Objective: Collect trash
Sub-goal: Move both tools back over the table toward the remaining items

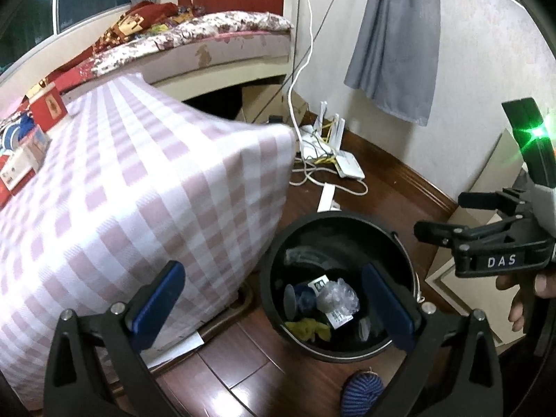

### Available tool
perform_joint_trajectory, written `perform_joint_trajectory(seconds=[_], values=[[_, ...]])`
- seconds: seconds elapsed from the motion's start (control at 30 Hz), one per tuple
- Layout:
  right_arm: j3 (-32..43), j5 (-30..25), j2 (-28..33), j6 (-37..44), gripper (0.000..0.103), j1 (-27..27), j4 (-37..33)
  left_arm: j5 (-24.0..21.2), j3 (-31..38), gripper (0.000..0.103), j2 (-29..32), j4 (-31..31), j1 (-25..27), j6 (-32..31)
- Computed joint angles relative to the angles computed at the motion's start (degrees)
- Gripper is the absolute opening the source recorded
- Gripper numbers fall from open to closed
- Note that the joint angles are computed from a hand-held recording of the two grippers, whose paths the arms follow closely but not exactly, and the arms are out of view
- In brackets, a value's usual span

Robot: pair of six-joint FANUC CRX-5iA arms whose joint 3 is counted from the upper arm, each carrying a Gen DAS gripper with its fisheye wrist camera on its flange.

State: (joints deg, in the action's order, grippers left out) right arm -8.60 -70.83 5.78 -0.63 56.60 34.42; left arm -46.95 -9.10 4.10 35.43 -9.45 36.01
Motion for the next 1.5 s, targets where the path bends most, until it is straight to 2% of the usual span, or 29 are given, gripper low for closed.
perform_joint_trajectory(seconds=[0.37, 0.53, 0.87, 1.17, 1.5], values=[[1.44, -0.78, 0.44, -0.71, 0.102, 1.07, 4.95, 0.26, 0.13, 0.102, -1.54, 3.52, 1.33, -1.77], [2.19, -1.11, 1.12, -1.9, 0.102, 1.54, 9.29, 0.53, -0.3, 0.102, -2.78, 6.79, 2.3, -3.24], [6.61, 0.59, 4.05, -0.91, 0.102, 1.15, 15.27, 3.02, 0.69, 0.102, -2.63, 10.05, 5.85, -2.89], [16.26, 5.01, 11.08, 5.41, 0.102, -0.33, 16.33, 6.16, 2.78, 0.102, -1.03, 11.13, 10.65, -1.92], [34.46, 9.57, 24.02, 17.36, 0.102, -1.78, 15.13, 9.69, 6.7, 0.102, 2.53, 7.52, 17.91, 4.04]])
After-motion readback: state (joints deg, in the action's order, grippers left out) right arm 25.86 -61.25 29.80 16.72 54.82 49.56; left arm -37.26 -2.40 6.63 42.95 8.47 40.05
